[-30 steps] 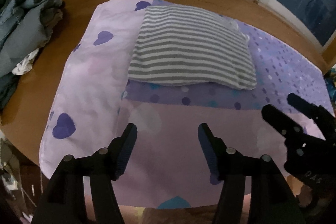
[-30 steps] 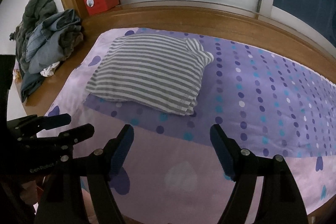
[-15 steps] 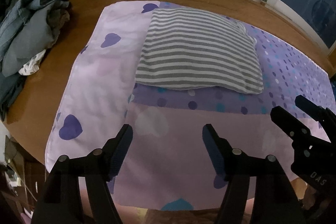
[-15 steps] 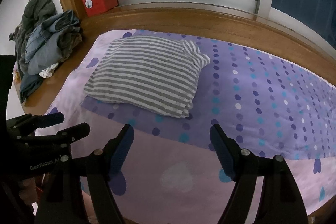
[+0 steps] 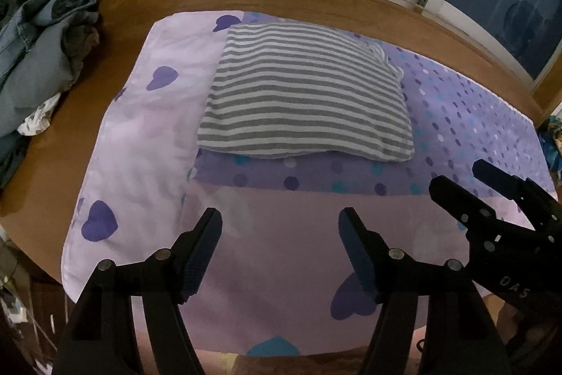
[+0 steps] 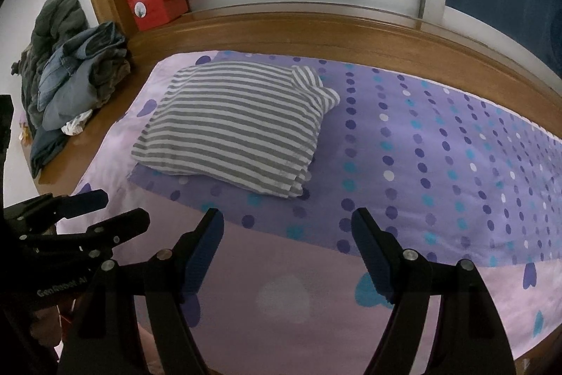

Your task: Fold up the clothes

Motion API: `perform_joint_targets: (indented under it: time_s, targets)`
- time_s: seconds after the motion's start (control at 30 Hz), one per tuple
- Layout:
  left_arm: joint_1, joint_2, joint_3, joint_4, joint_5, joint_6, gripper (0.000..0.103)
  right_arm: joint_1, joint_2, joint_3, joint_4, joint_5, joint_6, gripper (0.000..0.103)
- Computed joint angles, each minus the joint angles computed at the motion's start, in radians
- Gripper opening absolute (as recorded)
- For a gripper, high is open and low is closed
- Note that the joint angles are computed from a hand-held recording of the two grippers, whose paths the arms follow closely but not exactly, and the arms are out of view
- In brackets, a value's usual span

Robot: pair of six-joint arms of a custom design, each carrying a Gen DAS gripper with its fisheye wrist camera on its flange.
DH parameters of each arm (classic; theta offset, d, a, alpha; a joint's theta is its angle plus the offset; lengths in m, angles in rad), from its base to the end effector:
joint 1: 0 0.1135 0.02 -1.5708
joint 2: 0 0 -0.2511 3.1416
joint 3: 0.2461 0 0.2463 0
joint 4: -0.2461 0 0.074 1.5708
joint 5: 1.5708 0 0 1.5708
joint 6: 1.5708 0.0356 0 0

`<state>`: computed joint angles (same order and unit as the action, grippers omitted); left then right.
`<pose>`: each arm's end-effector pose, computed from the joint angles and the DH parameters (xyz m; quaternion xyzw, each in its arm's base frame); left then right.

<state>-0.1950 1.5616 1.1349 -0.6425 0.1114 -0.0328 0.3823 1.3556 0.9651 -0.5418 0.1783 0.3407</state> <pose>0.3059 -0.0645 0.2244 0.0921 0.9629 -0.0817 0.2401 0.2576 0.0968 0.2358 0.0083 0.9461 0.0315 0.3223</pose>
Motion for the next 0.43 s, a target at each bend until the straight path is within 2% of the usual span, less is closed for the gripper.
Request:
perform_joint_targets:
  time_s: [0.43]
  targets:
    - [-0.006,-0.001,-0.009,-0.005,-0.017,0.000,0.070,-0.003,-0.008,-0.008,-0.003,-0.004,-0.002,0.076]
